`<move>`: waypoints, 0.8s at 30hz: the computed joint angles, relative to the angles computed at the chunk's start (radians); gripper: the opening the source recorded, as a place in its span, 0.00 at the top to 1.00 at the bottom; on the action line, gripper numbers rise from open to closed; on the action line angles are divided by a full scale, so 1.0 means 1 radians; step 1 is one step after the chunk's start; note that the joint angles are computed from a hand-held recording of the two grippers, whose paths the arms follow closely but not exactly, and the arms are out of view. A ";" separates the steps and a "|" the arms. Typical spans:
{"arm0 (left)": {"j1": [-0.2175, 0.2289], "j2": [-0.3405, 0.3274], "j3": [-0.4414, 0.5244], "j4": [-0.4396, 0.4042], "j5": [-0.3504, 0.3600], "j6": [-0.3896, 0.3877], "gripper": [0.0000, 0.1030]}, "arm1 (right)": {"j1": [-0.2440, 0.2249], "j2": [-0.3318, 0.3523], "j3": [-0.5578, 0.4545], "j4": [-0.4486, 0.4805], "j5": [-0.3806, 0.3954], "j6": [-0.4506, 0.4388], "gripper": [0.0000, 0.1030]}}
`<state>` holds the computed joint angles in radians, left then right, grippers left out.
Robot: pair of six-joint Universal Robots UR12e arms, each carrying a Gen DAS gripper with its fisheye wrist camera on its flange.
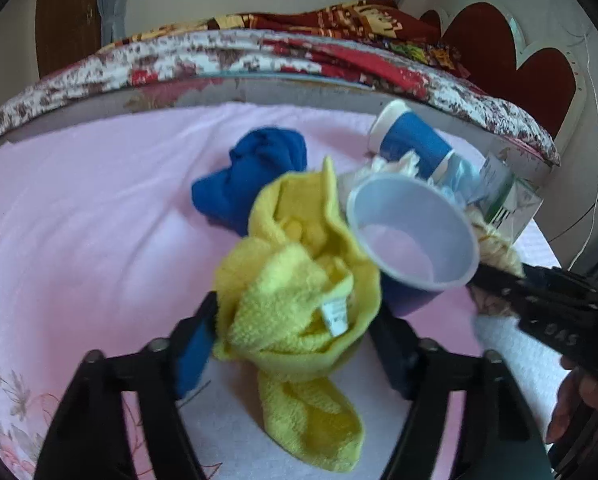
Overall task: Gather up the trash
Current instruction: 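Grasp the yellow cloth with the left tool while the right tool grasps the beige crumpled cloth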
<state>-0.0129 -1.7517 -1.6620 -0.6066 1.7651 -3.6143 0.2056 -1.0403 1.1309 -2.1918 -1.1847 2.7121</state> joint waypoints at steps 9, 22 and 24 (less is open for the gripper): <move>0.001 0.056 -0.062 0.039 -0.032 0.002 0.64 | -0.032 -0.087 0.114 0.004 0.063 -0.058 0.69; -0.085 0.125 -0.104 0.026 0.049 0.014 0.65 | -0.118 -0.238 0.282 -0.069 0.137 -0.101 0.70; -0.105 0.130 -0.107 0.033 0.069 0.020 0.65 | -0.135 -0.265 0.308 -0.081 0.156 -0.113 0.70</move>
